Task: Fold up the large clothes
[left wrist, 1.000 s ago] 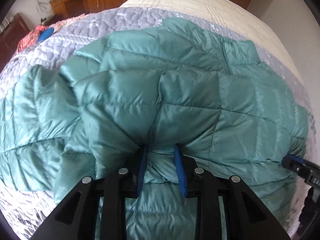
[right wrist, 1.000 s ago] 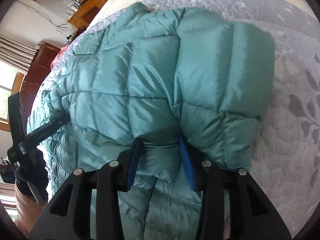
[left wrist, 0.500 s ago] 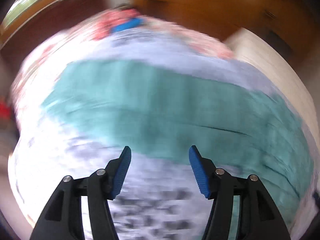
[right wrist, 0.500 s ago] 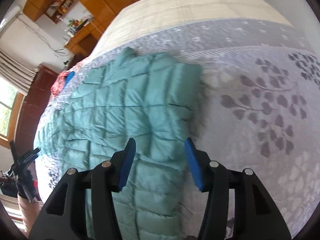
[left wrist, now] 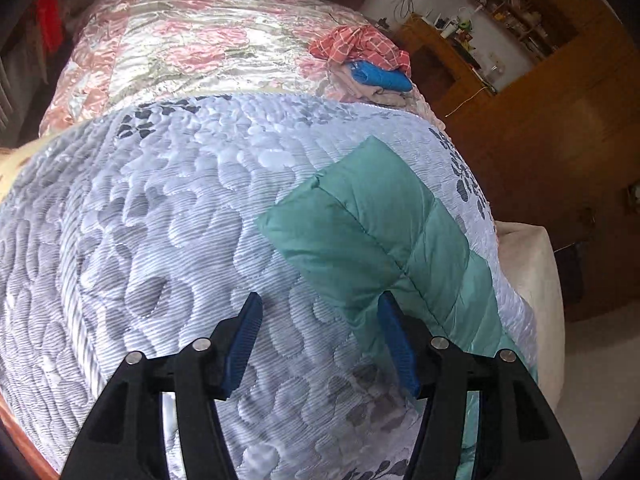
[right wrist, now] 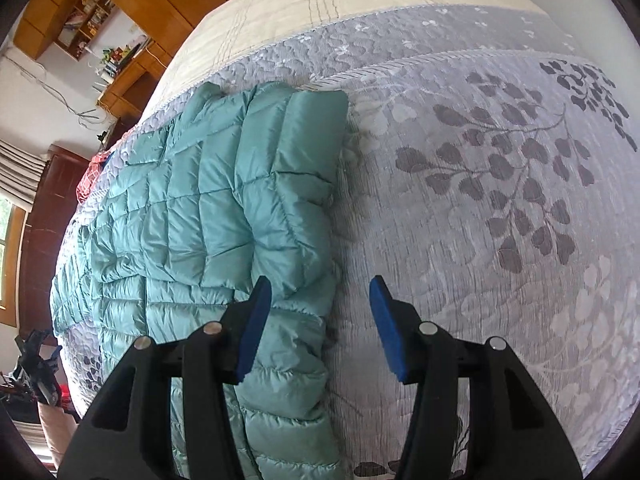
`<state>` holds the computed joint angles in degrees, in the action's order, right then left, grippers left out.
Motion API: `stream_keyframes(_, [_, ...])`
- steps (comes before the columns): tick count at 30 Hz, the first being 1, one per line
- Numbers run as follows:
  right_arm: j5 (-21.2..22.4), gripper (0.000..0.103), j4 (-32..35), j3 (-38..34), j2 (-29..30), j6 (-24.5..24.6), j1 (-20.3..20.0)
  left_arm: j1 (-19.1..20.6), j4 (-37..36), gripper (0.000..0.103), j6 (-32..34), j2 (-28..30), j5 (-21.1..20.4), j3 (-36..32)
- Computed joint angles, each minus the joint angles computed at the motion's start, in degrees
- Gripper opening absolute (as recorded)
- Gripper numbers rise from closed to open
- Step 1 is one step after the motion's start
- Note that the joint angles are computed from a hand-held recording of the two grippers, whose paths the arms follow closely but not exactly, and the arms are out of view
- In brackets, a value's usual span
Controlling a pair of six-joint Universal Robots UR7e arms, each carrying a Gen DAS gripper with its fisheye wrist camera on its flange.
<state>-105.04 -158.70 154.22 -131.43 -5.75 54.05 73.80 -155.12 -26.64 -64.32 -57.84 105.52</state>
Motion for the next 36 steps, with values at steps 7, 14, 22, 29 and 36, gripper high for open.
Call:
stream_keyframes(7, [-4.20,0.051,-2.61,-0.24,4.54,1.04,3.35,1.45,-1.07,0.060,1.32,2.67,-1.47,-3.88])
stream_keyframes(14, [-4.26,0.051,-3.04,-0.46,5.75,1.17,2.80,1.97,-2.88,0.018,2.55,4.67,-2.43,-5.90])
stream_keyframes(22, [-4.41,0.051,-2.47,-0.28,4.47,0.62,2.85,-3.14,-11.24,0.002,7.88,3.11,0.89,-1.28])
stream_keyframes(29, [-4.40,0.051,-1.39,-0.39,3.04,-0.09,2.90,-9.14,-15.95,0.002,12.39,1.56,-1.20,2.05])
stream_keyframes(36, [-3.84,0.051,-1.07,-0.29,2.27,-0.79,3.04,-18.21,-16.92,0.002,17.97,3.31,-4.28,4.66])
